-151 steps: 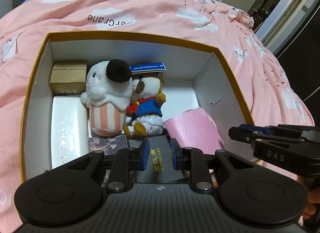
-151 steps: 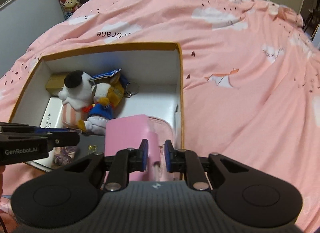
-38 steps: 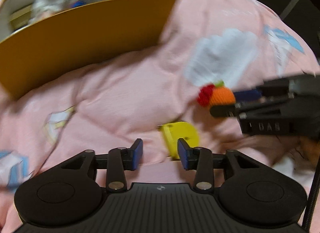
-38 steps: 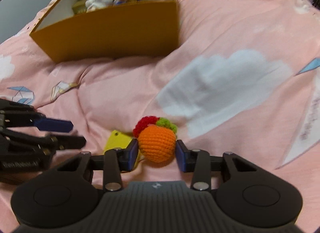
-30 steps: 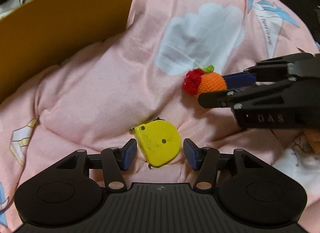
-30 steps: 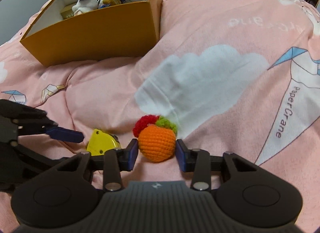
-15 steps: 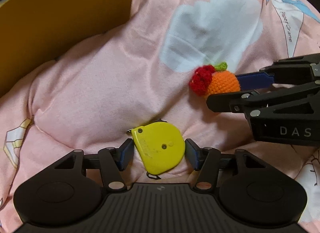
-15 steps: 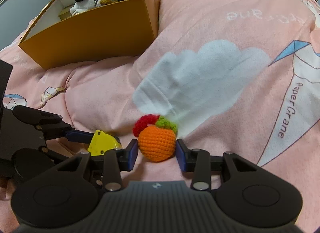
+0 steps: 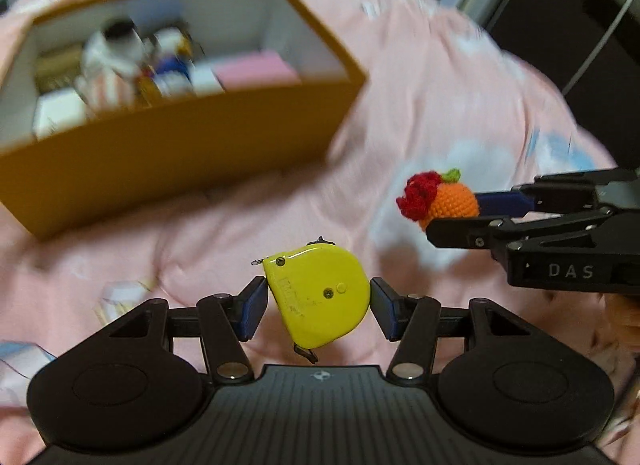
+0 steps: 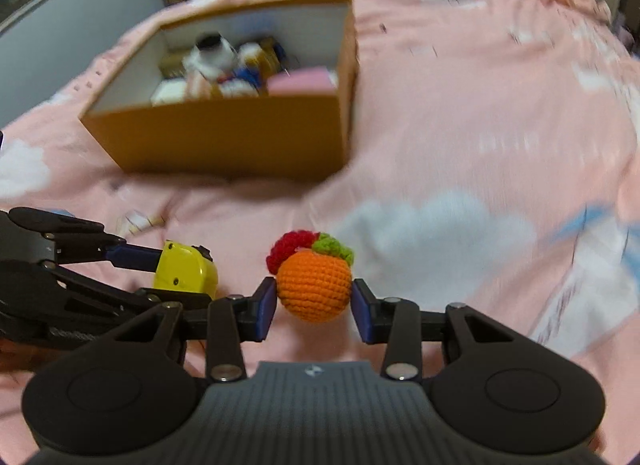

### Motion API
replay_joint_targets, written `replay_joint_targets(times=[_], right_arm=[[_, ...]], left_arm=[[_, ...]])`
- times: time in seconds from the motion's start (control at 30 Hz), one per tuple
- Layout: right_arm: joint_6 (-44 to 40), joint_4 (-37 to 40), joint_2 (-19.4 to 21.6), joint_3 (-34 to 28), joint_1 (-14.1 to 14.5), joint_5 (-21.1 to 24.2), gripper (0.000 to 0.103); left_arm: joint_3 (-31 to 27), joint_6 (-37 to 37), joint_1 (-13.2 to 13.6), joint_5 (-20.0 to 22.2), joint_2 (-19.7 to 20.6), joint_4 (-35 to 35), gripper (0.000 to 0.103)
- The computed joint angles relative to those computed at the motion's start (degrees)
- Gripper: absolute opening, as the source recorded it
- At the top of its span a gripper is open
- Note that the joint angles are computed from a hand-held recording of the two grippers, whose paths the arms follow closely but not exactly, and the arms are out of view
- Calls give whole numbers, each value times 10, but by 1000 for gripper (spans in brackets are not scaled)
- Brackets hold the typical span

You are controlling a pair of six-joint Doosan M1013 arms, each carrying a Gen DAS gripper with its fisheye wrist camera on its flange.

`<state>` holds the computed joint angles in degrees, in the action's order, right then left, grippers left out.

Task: Organize objects
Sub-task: 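Lift the tape measure and crochet fruit over the orange box with both grippers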

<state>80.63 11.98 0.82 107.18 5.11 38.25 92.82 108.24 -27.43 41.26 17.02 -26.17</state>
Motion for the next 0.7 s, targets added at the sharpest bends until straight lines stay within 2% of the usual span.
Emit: replay_joint_targets(times=[0.13,0.3,0.47,0.7], right_arm=[[-54,19,1,-23,3,-21,42],[-148,107,8,-57,-5,-30,42],[-184,94,25,-94,5,-52,42],[-198,25,75,-144,16,-80,42]], left_arm=[[-10,-19,5,-51,-12,0,64],[-28,-19,12,-102,-18,-1,64],[-73,-80,19,-98,9,46,64],[-138,-85,33,-57,64,46,64]])
